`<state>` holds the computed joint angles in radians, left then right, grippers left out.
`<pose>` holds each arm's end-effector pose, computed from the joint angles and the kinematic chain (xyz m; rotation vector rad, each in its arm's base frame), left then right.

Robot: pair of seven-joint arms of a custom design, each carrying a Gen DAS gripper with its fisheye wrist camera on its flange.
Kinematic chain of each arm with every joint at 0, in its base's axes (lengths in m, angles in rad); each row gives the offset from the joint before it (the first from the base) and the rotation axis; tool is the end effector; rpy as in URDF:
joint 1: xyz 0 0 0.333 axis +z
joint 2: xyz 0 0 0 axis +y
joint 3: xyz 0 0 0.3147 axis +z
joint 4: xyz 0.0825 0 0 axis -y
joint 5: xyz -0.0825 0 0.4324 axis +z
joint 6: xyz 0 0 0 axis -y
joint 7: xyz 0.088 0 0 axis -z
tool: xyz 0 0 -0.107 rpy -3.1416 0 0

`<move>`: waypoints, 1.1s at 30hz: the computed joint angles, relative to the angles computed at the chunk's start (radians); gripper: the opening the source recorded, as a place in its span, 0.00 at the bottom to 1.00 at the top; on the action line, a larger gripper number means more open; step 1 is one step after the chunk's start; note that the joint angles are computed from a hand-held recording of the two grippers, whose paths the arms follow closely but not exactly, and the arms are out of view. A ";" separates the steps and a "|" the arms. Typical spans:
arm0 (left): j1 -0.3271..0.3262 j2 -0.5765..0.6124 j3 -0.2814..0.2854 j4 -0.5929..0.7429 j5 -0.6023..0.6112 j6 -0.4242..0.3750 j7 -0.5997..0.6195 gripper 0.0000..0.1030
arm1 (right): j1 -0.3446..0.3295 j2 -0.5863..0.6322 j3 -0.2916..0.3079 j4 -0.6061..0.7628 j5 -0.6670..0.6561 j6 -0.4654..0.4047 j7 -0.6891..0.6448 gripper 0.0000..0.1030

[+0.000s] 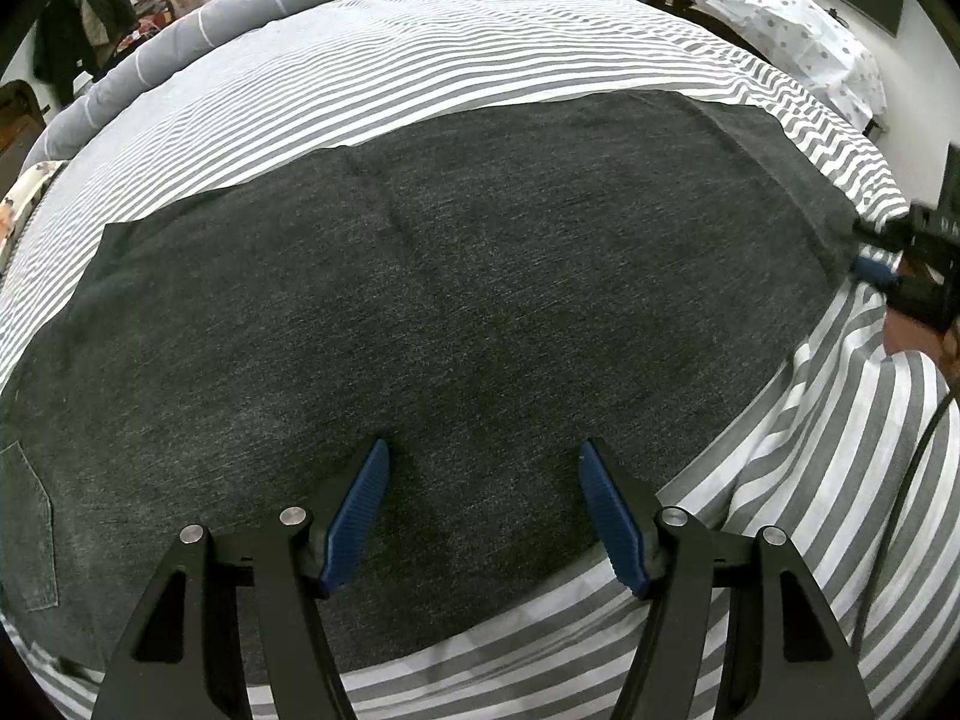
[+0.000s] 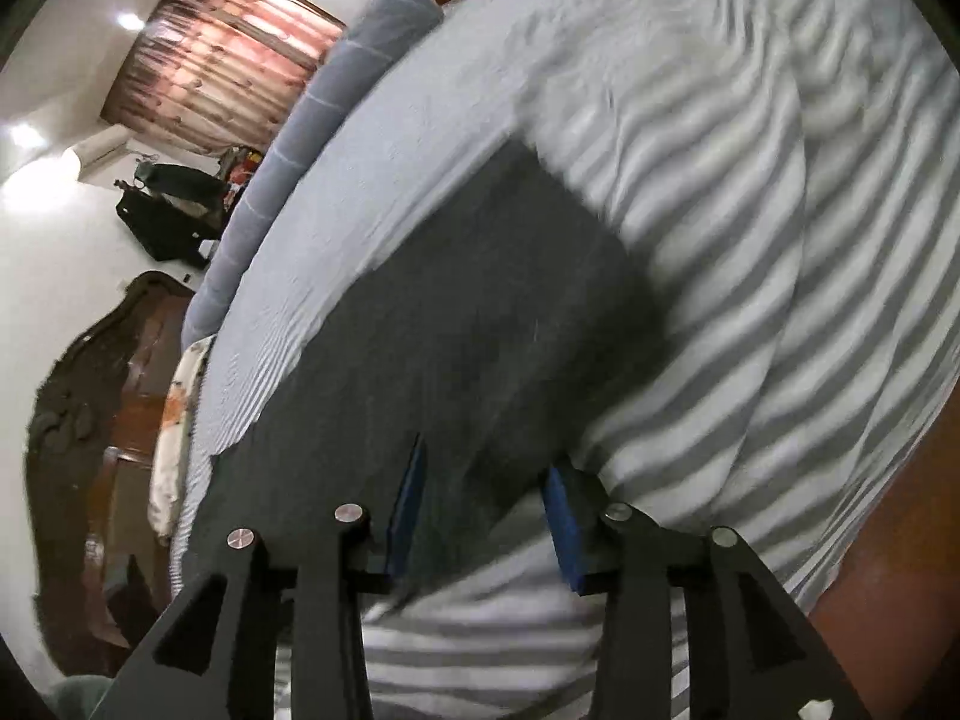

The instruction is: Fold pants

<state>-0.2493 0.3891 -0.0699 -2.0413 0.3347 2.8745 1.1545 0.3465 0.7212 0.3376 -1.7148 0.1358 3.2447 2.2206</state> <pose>0.6248 -0.2245 0.2594 -1.7763 2.1612 -0.4990 0.6168 0.4321 0.2491 -1.3739 1.8342 0.1441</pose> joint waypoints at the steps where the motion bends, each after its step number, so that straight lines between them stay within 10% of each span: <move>1: -0.003 0.000 0.002 -0.001 0.002 0.001 -0.004 0.65 | -0.033 0.019 0.045 -0.004 -0.010 0.028 -0.013 0.36; 6: -0.015 -0.002 0.014 -0.005 0.018 0.009 -0.024 0.65 | -0.189 0.099 0.245 -0.009 -0.122 0.059 -0.062 0.35; 10: -0.011 -0.002 0.010 -0.005 0.019 0.007 -0.022 0.65 | -0.218 0.140 0.272 0.025 -0.143 0.093 -0.059 0.26; 19: -0.010 -0.003 0.010 -0.008 0.020 0.013 -0.025 0.65 | -0.078 0.071 0.033 0.031 -0.062 0.162 0.104 0.19; 33: -0.010 -0.005 0.010 -0.012 0.022 0.019 -0.025 0.65 | -0.100 0.044 0.053 -0.032 -0.087 0.142 0.183 0.17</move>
